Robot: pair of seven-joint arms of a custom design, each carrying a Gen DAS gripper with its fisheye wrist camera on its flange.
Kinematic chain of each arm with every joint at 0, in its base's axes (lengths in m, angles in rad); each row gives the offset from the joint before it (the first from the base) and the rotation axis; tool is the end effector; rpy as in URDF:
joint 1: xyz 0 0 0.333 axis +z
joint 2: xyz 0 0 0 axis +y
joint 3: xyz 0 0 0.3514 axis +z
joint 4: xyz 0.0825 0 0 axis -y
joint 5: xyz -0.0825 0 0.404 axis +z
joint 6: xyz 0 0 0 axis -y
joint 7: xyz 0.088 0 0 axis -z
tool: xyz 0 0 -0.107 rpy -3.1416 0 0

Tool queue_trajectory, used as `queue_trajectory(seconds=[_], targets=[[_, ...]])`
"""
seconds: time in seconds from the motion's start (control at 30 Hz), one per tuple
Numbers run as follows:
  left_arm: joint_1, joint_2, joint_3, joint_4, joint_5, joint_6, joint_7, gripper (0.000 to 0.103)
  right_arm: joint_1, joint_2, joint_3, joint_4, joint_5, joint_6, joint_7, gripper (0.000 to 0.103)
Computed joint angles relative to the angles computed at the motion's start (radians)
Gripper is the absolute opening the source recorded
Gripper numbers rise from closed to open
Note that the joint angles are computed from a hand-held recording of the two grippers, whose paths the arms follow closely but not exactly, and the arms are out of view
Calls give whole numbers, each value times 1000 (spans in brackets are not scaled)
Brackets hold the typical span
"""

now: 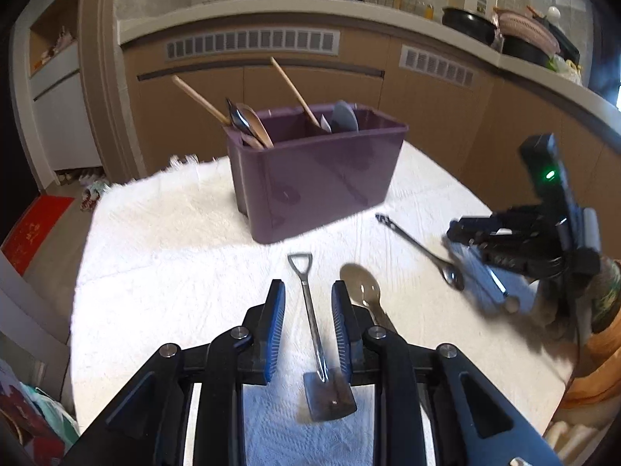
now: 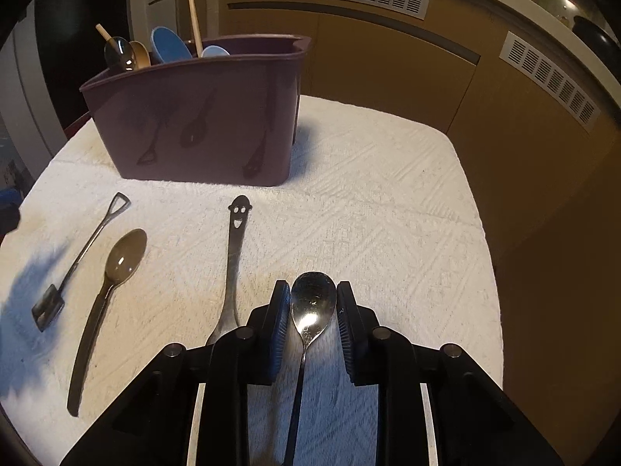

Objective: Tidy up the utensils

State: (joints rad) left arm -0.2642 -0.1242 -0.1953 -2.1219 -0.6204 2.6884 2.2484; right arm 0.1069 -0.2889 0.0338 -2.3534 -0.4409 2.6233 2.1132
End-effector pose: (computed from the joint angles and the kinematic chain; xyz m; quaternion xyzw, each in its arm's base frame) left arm 0.5209 -0.2422 0.5669 -0.3985 0.8326 -0.3645 0.1229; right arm 0.4976 0.0818 0.5283 -0.6451 0.6971 -0.2607 0.1730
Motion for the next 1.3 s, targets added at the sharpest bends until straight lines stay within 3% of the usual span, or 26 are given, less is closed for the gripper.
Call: queue_trajectory(seconds=[0.27,0.47,0.57,0.67,0.7,0.83,0.97,1.13,1.3], targets=[[20,143,-29,148,236,-136,-230,31,5,-70,16,-72,-2,67,-5,25],[-26,278,-23,305,548,-185,-458,32,15,-109,9,-136,11,136,-14,25],[-51,323,-18,359,638,-231,-517,32,4,-127,10,-163,8,168,-16,25],[-69,330,-13,360,701,-210,-555,30,7,-143,-5,-186,31,195,-33,25],[-66,330,-17,360,692,-211,-549,21,6,-146,-8,-190,38,201,-38,25],[-71,280,-13,284,739,-130,-578,21,9,-153,-22,-202,72,217,-62,25],[-48,164,-28,155,696,2,-565,21,11,-177,-25,-210,100,221,-79,25],[-31,13,-39,28,536,138,-462,21,6,-216,-1,-206,100,224,-82,25],[-66,-91,-3,-29,338,212,-293,21,6,-274,31,-199,81,223,-74,25]])
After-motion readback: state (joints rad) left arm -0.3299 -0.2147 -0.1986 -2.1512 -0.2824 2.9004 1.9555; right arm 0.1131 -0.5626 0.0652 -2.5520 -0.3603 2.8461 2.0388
